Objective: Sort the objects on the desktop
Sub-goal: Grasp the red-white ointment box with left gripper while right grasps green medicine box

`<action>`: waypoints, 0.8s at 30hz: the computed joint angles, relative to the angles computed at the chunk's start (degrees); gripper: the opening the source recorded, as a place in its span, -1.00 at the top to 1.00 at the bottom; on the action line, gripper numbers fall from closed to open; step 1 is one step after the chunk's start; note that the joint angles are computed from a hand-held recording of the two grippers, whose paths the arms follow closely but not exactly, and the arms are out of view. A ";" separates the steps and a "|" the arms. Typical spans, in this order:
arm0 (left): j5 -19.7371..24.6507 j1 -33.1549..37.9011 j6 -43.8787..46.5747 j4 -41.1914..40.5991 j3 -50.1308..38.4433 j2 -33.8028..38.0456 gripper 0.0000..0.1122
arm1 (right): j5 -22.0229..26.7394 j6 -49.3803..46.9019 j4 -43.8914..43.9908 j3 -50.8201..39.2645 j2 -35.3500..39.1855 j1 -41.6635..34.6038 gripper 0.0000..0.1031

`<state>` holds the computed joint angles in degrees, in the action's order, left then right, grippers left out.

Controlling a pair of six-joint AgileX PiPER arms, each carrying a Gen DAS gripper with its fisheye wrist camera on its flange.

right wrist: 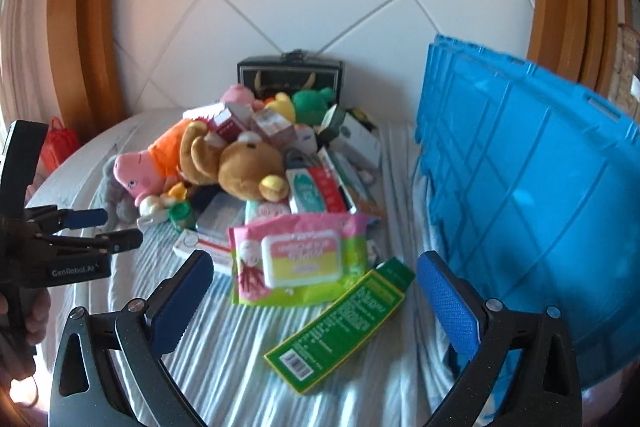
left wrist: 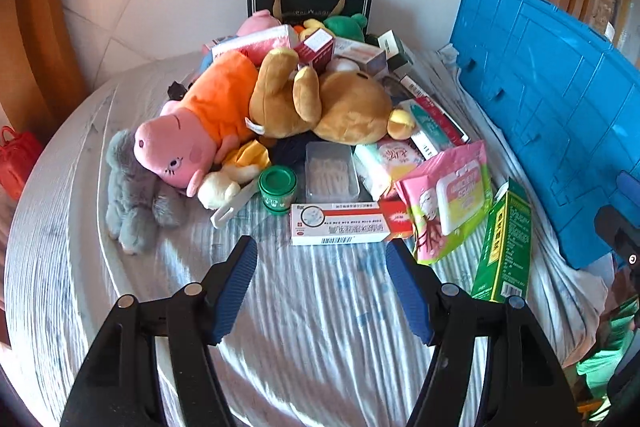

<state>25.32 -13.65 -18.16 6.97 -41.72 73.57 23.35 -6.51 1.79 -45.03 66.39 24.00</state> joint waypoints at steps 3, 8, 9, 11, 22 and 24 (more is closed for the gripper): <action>-1.90 2.61 11.56 -7.07 -0.95 5.02 -0.18 | 2.23 3.28 -0.61 -1.00 4.10 -0.15 -1.00; -2.99 4.70 31.21 -18.49 -4.80 13.80 -0.18 | 5.74 10.28 -3.04 -2.59 10.37 -1.22 -1.00; -3.08 5.11 35.02 -20.61 -5.70 15.65 -0.18 | 6.18 12.09 -3.95 -2.81 11.47 -1.44 -1.00; -2.33 5.50 40.90 -23.54 -8.34 19.58 -0.18 | 7.20 14.91 -5.18 -3.32 12.99 -1.77 -1.00; 2.90 4.27 53.02 -26.29 -22.58 34.75 -0.22 | 12.42 26.38 -8.88 -7.72 22.60 -4.11 -1.00; 3.51 3.48 51.33 -24.85 -24.35 36.15 -0.44 | 13.34 26.65 -8.60 -9.26 24.87 -4.63 -1.00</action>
